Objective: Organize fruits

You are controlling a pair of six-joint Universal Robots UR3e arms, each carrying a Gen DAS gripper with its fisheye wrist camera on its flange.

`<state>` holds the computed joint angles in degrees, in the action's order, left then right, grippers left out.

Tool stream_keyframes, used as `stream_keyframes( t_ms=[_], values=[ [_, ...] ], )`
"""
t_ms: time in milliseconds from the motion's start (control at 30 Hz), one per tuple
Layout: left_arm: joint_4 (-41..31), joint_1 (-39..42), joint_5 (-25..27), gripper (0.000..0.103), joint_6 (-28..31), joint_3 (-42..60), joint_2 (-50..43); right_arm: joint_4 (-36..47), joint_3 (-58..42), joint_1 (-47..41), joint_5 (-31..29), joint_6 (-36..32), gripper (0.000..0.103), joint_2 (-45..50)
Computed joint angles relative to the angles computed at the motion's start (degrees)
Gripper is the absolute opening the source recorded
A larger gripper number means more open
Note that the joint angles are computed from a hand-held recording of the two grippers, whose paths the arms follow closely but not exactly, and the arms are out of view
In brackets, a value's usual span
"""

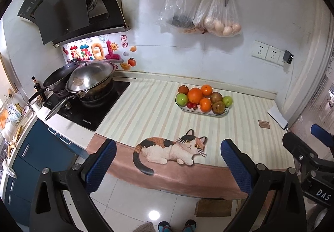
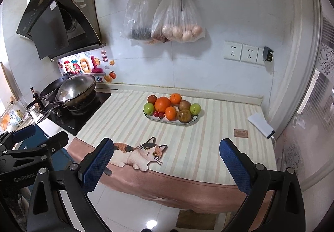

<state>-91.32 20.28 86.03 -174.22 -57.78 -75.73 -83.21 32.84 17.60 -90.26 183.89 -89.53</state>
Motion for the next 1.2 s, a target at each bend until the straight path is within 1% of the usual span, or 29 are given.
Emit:
stream_keyframes(
  t_ms=[133, 400, 500, 1033, 1200],
  values=[
    [1.7, -0.2, 0.5, 0.102, -0.2, 0.0, -2.1, -2.0, -1.0, 0.8, -1.4, 0.5, 0.103, 3.0],
    [4.0, 0.7, 0.6, 0.102, 0.1, -1.2, -3.9, -2.8, -5.4, 1.9, -3.3, 1.2, 0.103, 8.9],
    [4.8, 0.6, 1.0, 0.102, 0.2, -1.8, -4.3, -3.5, -5.4, 2.1, -3.6, 1.3, 0.103, 9.7],
    [6.4, 1.0, 0.3, 0.102, 1.4, -3.9, -4.3, -6.3, -0.2, 2.4, -4.9, 2.0, 0.103, 8.7],
    [6.7, 0.9, 0.3, 0.102, 1.4, -4.1, -4.4, -7.5, 2.7, 1.9, -4.5, 2.1, 0.103, 7.2]
  ],
)
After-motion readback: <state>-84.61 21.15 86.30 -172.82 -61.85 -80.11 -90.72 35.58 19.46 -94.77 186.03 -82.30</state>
